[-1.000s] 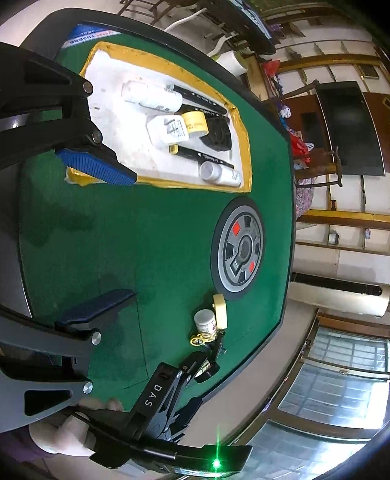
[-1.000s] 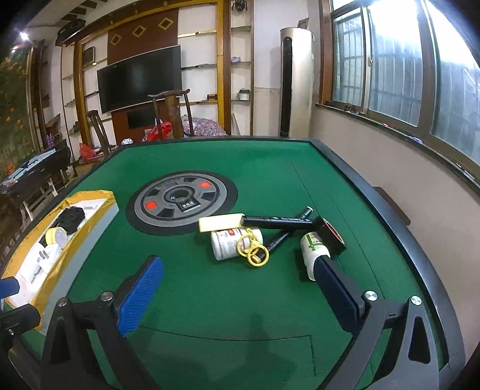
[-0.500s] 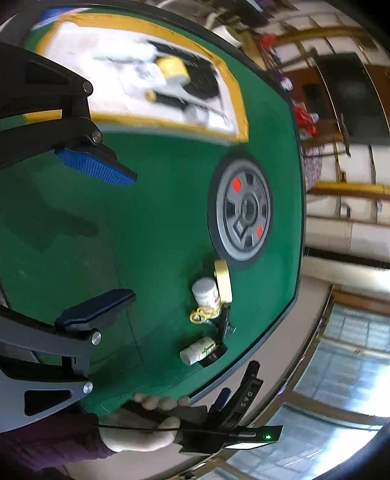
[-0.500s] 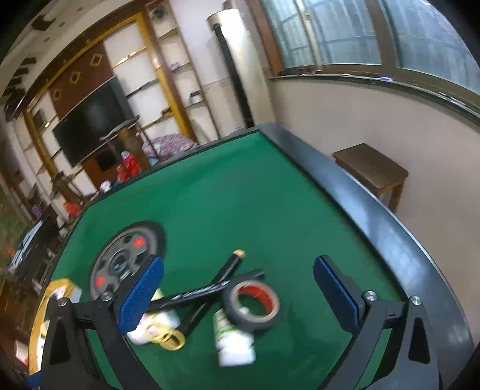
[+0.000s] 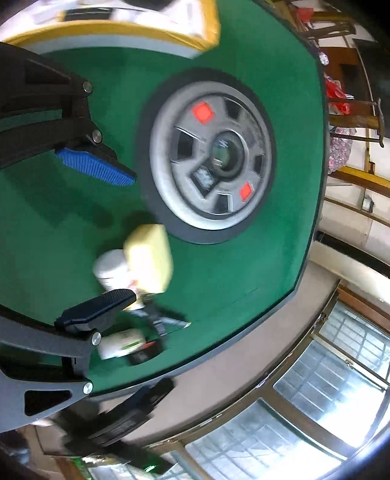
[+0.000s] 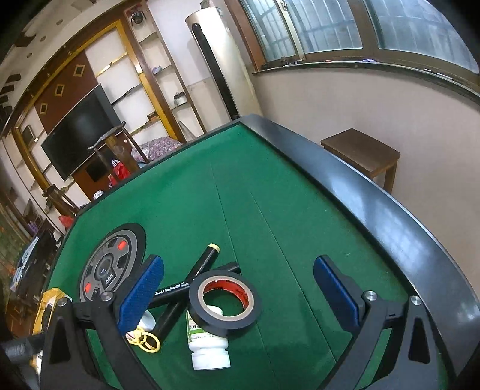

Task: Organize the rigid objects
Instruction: 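Grasp the yellow sponge with the left tool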

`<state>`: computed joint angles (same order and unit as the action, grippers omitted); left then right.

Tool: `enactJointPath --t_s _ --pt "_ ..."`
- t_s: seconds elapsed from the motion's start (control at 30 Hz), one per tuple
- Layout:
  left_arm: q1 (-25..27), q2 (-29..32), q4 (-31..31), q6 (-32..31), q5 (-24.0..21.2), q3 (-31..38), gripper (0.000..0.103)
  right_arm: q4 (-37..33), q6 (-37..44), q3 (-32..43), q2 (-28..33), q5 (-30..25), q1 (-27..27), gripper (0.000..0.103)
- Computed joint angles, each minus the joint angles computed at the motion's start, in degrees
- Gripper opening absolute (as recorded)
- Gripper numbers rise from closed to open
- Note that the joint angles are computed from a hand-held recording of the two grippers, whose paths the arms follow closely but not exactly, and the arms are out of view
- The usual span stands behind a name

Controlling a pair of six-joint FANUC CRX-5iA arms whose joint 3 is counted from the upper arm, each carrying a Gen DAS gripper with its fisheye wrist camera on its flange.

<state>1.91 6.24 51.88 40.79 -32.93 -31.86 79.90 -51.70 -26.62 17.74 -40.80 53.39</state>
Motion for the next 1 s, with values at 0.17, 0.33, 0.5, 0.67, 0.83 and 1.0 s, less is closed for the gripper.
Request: enactJointPath --t_s 0.17,0.33,0.5,0.67,0.83,1.0 --pt "-3.97 7.15 -14.67 11.79 1.31 11.38 0.075 -0.83 -0.4 0.13 0.14 -1.9 0.38 0.1" --pt "-7.53 13.05 -31.01 25.03 -3.72 22.44 0.075 -2.18 0.1 0.37 0.37 -2.48 0.35 0.1" --pt "-8.33 11.23 -27.8 15.96 -5.58 19.08 0.061 -4.2 1.97 1.46 1.05 -3.58 0.92 0.1" --pt "-6.66 3.84 -24.67 5.02 -10.06 10.03 0.053 -6.47 3.78 1.9 1.15 -2.57 0.88 0.1" --pt "-1.39 -4.52 -18.23 -2.34 -13.63 1.12 0.053 -6.67 3.27 1.54 0.85 -1.28 0.68 0.1" --pt "3.68 -10.44 -12.78 -4.74 -14.15 -4.12 0.061 -7.86 4.56 2.11 1.19 -1.93 1.23 0.1"
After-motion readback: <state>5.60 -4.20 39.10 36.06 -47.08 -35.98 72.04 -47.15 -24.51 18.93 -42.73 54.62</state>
